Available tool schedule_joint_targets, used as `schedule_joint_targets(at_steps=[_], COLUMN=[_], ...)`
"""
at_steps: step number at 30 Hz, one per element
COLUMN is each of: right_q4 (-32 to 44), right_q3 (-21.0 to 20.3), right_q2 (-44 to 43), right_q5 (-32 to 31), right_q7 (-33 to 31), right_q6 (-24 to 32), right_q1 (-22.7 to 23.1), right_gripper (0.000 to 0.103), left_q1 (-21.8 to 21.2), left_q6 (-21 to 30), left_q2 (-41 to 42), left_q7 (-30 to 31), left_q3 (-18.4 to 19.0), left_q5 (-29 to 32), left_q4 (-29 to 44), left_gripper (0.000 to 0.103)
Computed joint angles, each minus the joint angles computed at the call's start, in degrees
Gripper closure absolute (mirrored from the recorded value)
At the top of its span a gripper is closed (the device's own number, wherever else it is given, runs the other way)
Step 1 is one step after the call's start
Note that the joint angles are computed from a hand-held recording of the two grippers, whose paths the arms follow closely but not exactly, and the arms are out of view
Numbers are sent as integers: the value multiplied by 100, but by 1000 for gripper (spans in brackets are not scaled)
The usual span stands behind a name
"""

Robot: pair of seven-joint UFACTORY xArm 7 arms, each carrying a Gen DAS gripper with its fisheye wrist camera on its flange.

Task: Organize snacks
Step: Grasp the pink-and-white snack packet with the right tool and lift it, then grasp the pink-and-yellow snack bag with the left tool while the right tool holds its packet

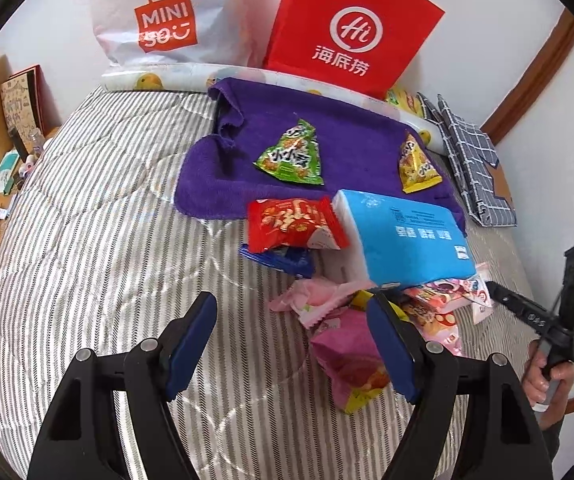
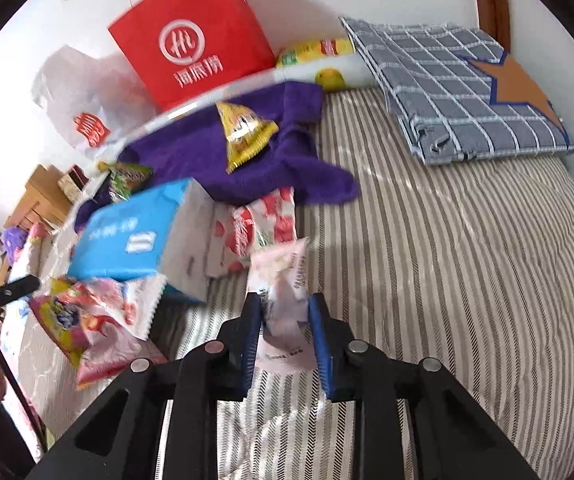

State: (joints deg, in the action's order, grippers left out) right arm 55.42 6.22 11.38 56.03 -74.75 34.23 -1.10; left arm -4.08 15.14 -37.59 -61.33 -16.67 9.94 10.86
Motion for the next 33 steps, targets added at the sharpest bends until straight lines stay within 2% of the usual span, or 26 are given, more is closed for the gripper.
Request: schedule_joint_targets(at_steps=[2,6,11,12,13,14,16,18,24,28,33], right_q4=[-104,-230,-386,-412,-445,-495,-508,-501,-425,-445,-445], right_q3=[41,46,139,179,163,386,458,433,214,246,224], right_q2=[-57,-136,-36,13,24,20,43,45,86,75,58], right_q5=[216,740,1038,1084,1335,1778,2226,2523,2266,2279,2214], right_q7=[-209,-642,-1003,-1009,-1248,-1727,-2301,-2637,-2243,-2289,-2158], right_q6=[-158,-94,-1009,-1227,-1415,-1782,-2104,-2169,-1840,-1951,-1791], right_q1=[-5,-32,268,326,415,344,427,477,446,479,445], right_gripper=[76,47,47,49,52,59,62,62,62,60,60], left_q1=[-24,-76,-81,-77,-82,-97,-117,-127,-105,-148,58], left_q6=[99,222,178,161,128,44,-49,-126,-433,-853,-993], left_q2=[-40,-160,-196,-188,-189,-185,-178,-109,343,801,1328], left_q7=[-31,-73,-129,-142,-145,-129,-123,-125,-150,-134,-255], left_q3=[-85,-87,-35,-43,-42,-27,-34,-67,-190,-198,-455], left_q5=[34,70,50,50,50,51,34,21,40,-17,83], left_q4=[33,-2,-46,-41,-49,-66,-81,-59,103,208,443], left_gripper=[27,27,27,27,27,27,27,27,26,25,24])
